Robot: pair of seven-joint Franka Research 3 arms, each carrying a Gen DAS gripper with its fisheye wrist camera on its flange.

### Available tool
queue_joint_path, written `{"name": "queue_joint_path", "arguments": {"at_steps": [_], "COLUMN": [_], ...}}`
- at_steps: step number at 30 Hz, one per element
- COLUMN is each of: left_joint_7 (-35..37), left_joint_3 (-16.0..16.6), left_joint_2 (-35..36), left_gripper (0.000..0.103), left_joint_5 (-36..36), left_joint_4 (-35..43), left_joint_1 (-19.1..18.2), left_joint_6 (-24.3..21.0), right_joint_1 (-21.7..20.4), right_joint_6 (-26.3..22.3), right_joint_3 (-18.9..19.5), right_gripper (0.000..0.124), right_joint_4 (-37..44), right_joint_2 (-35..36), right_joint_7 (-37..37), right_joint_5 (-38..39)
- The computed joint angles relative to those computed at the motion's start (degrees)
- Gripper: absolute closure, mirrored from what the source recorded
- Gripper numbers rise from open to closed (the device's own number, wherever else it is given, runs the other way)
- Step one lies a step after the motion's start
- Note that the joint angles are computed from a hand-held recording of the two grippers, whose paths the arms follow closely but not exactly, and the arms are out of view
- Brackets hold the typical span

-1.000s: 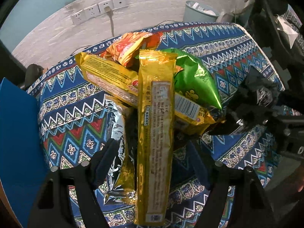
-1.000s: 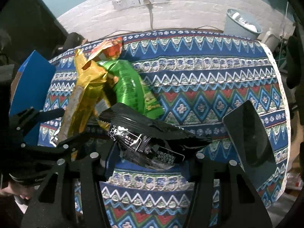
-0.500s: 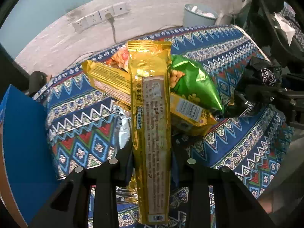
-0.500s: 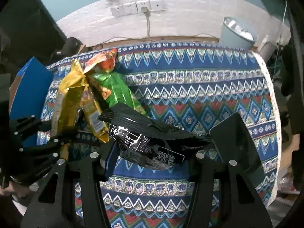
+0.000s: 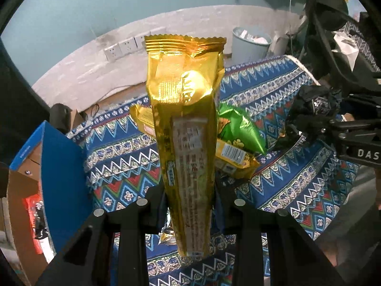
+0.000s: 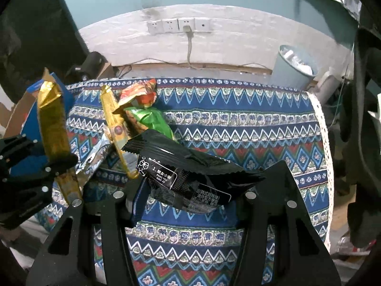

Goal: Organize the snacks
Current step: 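Carry the gold bar and black bag into the box and open both tools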

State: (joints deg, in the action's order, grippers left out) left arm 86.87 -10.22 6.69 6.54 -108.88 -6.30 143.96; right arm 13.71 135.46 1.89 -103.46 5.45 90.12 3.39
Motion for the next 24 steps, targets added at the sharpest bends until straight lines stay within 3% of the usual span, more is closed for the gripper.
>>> {"name": "queue_joint_path", "arguments": {"at_steps": [12, 24], "left_joint_7": [0.70, -2.33], "left_joint_3": [1.06, 2.63], "left_joint_2": [-6.22, -11.18], "left_gripper": [0.070, 0.070], "left_joint_5": [-0.70, 3.55], "left_joint_4": [-4.15, -7.79], "left_joint_1": [0.79, 2.24], "left_joint_6": [2.53, 5.88], "right_joint_1": [0.98, 3.06], "right_joint_6": [1.25, 1.68], "right_joint_3": [0.93, 2.04], "right_gripper": [0.070, 0.070], "right_joint_4": [0.17, 3.40], "right_joint_2": [-1.84, -0.97], "right_joint_7": [-1.44, -3.13], "right_joint_5": [0.25, 0.04]}}
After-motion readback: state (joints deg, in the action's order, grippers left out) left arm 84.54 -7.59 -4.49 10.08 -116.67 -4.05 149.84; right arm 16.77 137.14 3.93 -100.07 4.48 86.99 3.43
